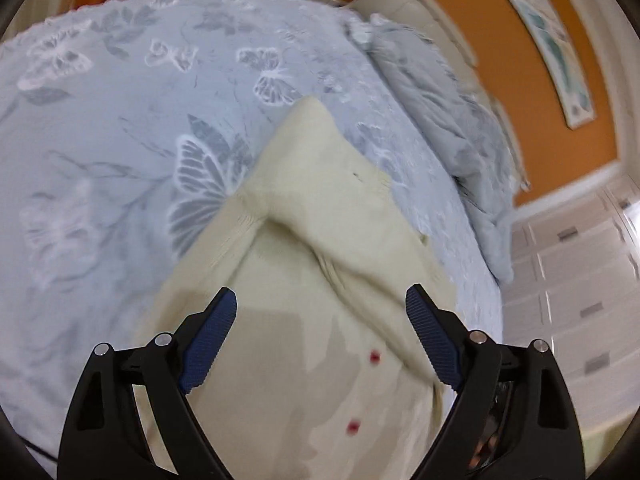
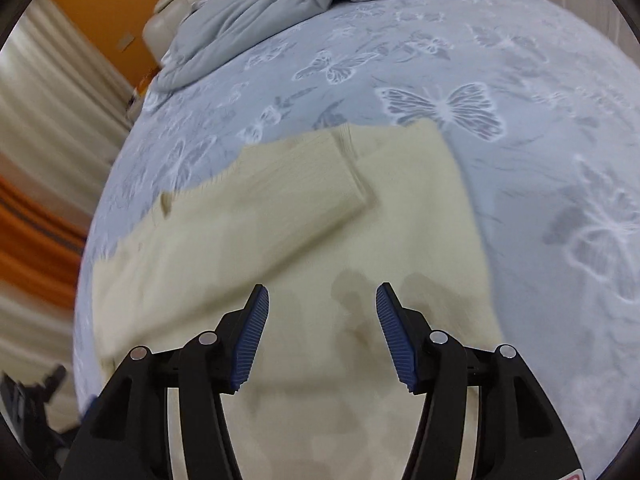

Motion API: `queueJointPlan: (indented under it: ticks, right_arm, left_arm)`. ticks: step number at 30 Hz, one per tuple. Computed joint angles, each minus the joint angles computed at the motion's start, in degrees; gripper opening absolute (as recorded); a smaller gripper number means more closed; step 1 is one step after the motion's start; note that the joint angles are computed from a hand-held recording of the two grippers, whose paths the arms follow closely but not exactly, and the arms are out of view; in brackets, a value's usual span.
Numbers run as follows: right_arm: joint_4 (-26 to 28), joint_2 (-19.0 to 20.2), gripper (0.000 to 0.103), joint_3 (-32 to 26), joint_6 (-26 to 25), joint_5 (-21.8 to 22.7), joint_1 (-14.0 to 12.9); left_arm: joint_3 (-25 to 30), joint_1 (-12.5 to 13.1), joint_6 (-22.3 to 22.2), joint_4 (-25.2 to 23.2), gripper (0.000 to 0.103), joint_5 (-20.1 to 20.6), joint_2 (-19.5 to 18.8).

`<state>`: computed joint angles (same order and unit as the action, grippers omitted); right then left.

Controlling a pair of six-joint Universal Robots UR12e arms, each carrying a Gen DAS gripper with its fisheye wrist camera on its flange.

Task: Fold small clothes

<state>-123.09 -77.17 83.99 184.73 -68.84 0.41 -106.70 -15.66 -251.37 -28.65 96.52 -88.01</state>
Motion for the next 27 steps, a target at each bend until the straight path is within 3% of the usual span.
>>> queueJointPlan:
  ticks: [3, 5, 6, 7, 8, 10, 11, 13, 14, 16, 17, 19, 20, 24, 25, 27]
  right_arm:
    - [1.5, 2.8, 0.057, -2.7, 4.8, -1.3, 0.6]
    - [1.1, 4.6, 0.058, -4.2, 8.0, -2.4, 1.2]
    - [0.2, 4.9, 0.049, -4.3, 9.0, -2.5, 1.3]
    - [-1.8, 4.9, 0.010, -4.2, 10.2, -0.8, 1.3]
    - [-3.6, 4.7, 0.009, -3.9, 10.6, 1.4, 1.0]
    - [-13.8, 2.3, 0.008, -1.3, 11.6, 9.4, -0.4]
    - [-18.4, 0.8, 0.008, 0.5, 11.5, 11.6, -1.1]
    - [-25.2, -2.5, 0.008, 4.4, 11.6, 13.7, -2.5]
    - [-25.9, -3.5, 0.008, 5.9, 11.4, 13.6, -3.0]
    - [-20.8, -4.4, 0.008, 7.7, 7.7, 8.2, -2.8]
    - [-14.8, -3.5, 0.008, 7.9, 5.4, 4.0, -2.2]
    - [-10.0, -2.1, 0.007, 8.9, 6.6, 2.7, -2.4]
    - [-11.2, -2.6, 0.007, 9.6, 7.5, 5.3, -3.3]
    - [-17.9, -4.1, 0.008, 10.0, 10.3, 7.7, -3.4]
    - [-18.0, -4.1, 0.008, 9.8, 8.9, 6.4, -3.0]
    - [-12.8, -3.1, 0.009, 8.4, 5.6, 1.5, -1.9]
  left_arm:
    - [1.8, 1.3, -2.1, -1.1, 0.084, -0.8, -2.7]
    - [2.0, 2.2, -6.2, -1.9, 0.081, -1.4, -3.5]
    - [1.9, 2.8, -8.6, -2.3, 0.078, -1.4, -3.8]
    - [1.8, 3.2, -10.7, -2.6, 0.077, -0.9, -4.0]
    - [2.1, 3.3, -11.4, -2.8, 0.075, 0.0, -4.2]
    - [3.2, 3.0, -10.6, -5.6, 0.065, 2.8, -4.5]
    - [3.8, 2.9, -10.0, -7.3, 0.054, 4.3, -4.4]
    - [2.7, 2.9, -10.9, -6.1, 0.041, 5.0, -3.7]
    - [1.2, 3.0, -11.8, -4.1, 0.033, 5.0, -3.0]
    - [-1.2, 3.3, -10.9, -1.2, 0.031, 3.9, -2.6]
    - [-1.5, 3.1, -9.5, -1.1, 0.027, 4.3, -2.7]
    - [-1.0, 2.2, -5.8, -2.2, 0.027, 6.8, -3.1]
    - [-0.4, 2.1, -5.0, -3.6, 0.027, 7.2, -3.4]
    - [0.2, 2.8, -5.1, -5.6, 0.027, 5.5, -3.3]
    - [0.1, 2.9, -4.7, -5.4, 0.027, 5.4, -3.3]
    - [0.8, 2.5, -3.5, -6.3, 0.027, 6.4, -3.7]
